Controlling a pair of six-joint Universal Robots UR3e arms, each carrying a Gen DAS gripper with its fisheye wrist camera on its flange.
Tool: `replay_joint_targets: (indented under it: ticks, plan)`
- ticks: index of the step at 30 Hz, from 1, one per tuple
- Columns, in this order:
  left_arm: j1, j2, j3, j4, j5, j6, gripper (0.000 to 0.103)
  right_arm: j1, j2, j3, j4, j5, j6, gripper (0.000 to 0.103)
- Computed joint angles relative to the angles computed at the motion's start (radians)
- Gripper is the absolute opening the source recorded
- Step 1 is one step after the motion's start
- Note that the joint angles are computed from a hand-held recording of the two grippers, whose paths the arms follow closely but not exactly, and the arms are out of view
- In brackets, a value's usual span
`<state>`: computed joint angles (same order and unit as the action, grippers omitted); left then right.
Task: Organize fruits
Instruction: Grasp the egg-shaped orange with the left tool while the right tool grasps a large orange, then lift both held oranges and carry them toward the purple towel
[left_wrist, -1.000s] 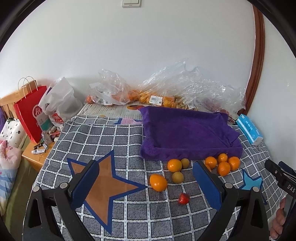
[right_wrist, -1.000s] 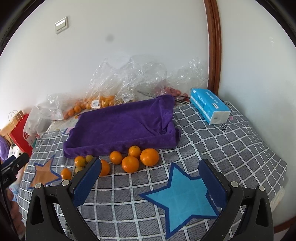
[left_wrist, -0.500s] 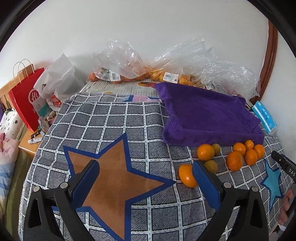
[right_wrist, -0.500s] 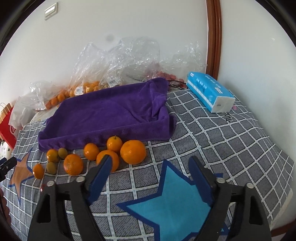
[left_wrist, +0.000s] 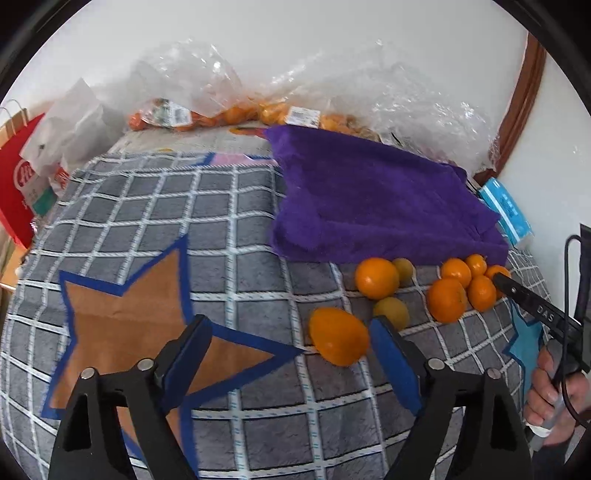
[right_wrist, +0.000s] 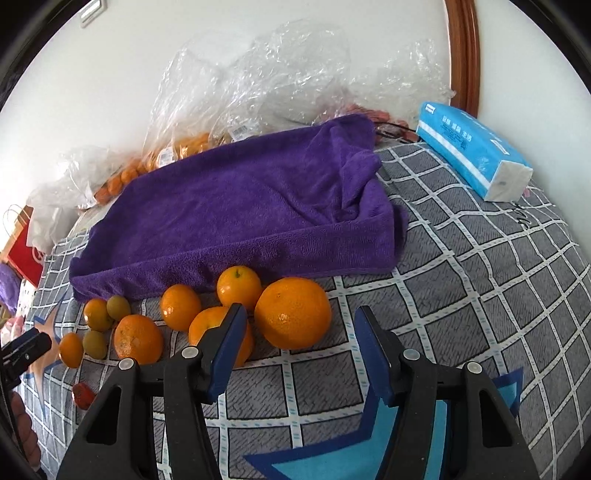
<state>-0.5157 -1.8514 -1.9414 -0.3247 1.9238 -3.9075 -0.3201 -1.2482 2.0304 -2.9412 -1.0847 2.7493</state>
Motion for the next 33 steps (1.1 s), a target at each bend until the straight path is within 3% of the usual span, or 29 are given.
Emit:
replay_joint_targets:
  ticks: [9,11,12,14,16,19,26,30,33]
  plan:
    - [-0.020,-0.107,0.075,0.021,-0.005,0.018,0.057,-0.014,0.008,-0.027,0.064,0.023,-0.066,0.056]
    - [-0.017,-0.111,0.071,0.046,-0.022,0.033,0.039,-0.004,0.018,-0.018,0.026,0.014,-0.061,0.056]
    - [-0.015,-0.108,0.068,0.050,-0.034,0.044,0.036,-0.001,0.022,-0.019,0.023,0.015,-0.060,0.056]
    - [-0.016,-0.096,0.070,0.032,-0.039,0.051,0.036,-0.001,0.029,-0.036,0.052,0.023,-0.064,0.055]
    - [-0.019,-0.082,0.062,0.028,-0.023,0.045,0.036,-0.016,0.015,-0.040,0.099,0.059,-0.084,0.043]
    - [-0.016,-0.057,0.032,0.037,-0.001,0.021,0.035,-0.011,-0.027,-0.001,0.068,0.006,-0.082,0.043]
    - [-0.007,-0.053,-0.020,0.108,-0.015,0.029,0.035,-0.090,-0.083,0.100,0.096,0.078,-0.173,0.044]
    - [-0.015,-0.079,-0.011,0.111,-0.008,0.014,0.035,-0.086,-0.054,0.092,0.078,0.073,-0.148,0.045]
    - [-0.028,-0.094,-0.014,0.140,0.014,-0.002,0.036,-0.070,-0.021,0.106,-0.019,0.053,-0.113,0.045]
